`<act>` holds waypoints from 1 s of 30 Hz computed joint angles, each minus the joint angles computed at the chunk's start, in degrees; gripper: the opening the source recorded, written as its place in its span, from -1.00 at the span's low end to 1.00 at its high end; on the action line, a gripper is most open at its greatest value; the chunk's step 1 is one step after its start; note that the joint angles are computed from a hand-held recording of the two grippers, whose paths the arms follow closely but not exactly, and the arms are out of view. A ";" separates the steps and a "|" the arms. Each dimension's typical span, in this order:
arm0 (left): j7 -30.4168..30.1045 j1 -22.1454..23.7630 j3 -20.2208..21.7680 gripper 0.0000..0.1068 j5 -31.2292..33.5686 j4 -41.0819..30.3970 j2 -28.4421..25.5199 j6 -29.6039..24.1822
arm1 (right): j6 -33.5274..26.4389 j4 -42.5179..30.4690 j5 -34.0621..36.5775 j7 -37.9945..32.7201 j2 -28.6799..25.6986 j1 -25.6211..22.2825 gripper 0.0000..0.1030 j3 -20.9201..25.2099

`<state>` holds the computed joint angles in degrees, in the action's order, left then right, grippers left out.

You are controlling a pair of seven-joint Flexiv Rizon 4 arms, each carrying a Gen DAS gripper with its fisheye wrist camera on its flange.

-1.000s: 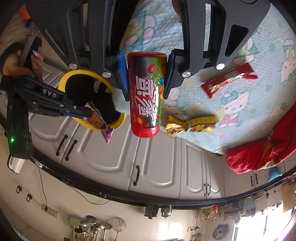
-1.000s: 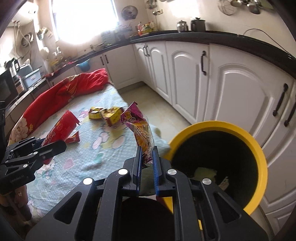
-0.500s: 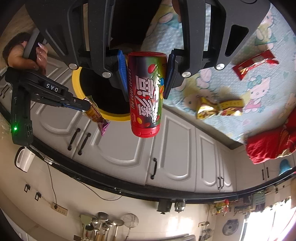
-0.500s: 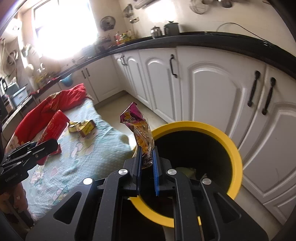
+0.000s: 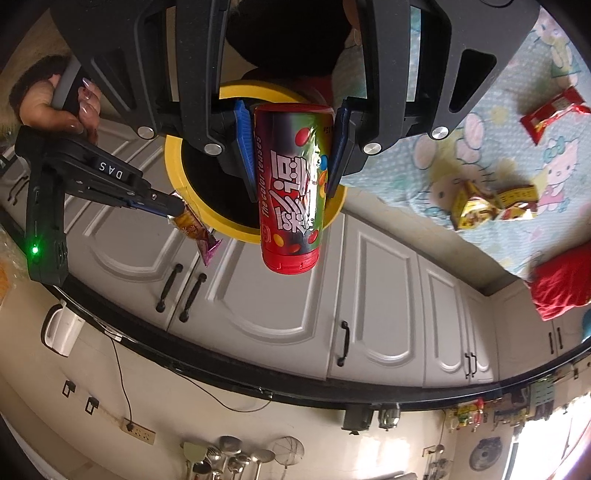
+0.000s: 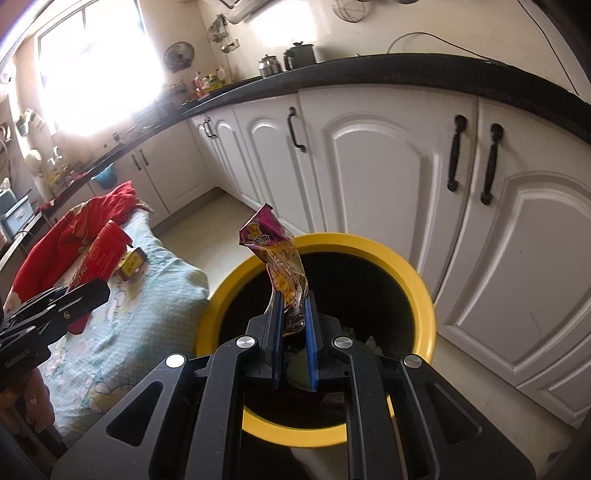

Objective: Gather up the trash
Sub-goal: 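Carry the red candy tube in the left tool and pink wrapper in the right tool over the bin, then open the left tool over the bin while the right tool opens to drop the wrapper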

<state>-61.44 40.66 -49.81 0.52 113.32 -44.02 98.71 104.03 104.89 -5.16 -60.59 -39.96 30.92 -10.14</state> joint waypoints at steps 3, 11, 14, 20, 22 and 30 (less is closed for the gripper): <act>0.18 -1.43 0.79 -0.49 -0.32 -0.92 -0.45 -0.46 | -0.07 0.38 0.47 0.33 -0.17 -0.13 -0.79 -0.24; 1.47 -4.62 2.57 -0.49 -1.98 -3.08 -1.65 -1.65 | -1.14 0.54 0.55 1.43 -0.84 -0.89 -0.79 -0.10; 2.00 -5.99 3.44 -0.49 -2.68 -3.91 -2.18 -1.98 | -1.65 0.52 0.35 2.04 -1.01 -0.99 -0.79 -0.13; 3.05 -7.91 4.70 -0.49 -3.84 -4.98 -2.86 -2.46 | -2.62 0.37 -0.57 2.99 -1.24 -1.61 -0.79 0.26; 3.33 -8.58 5.16 -0.49 -4.34 -5.42 -3.04 -2.77 | -3.09 0.29 -0.96 3.28 -1.27 -1.85 -0.79 0.47; 4.71 -10.82 6.96 -0.56 -6.28 -7.02 -3.74 -3.85 | -4.34 -0.22 -2.24 4.72 -1.78 -2.31 -0.79 0.51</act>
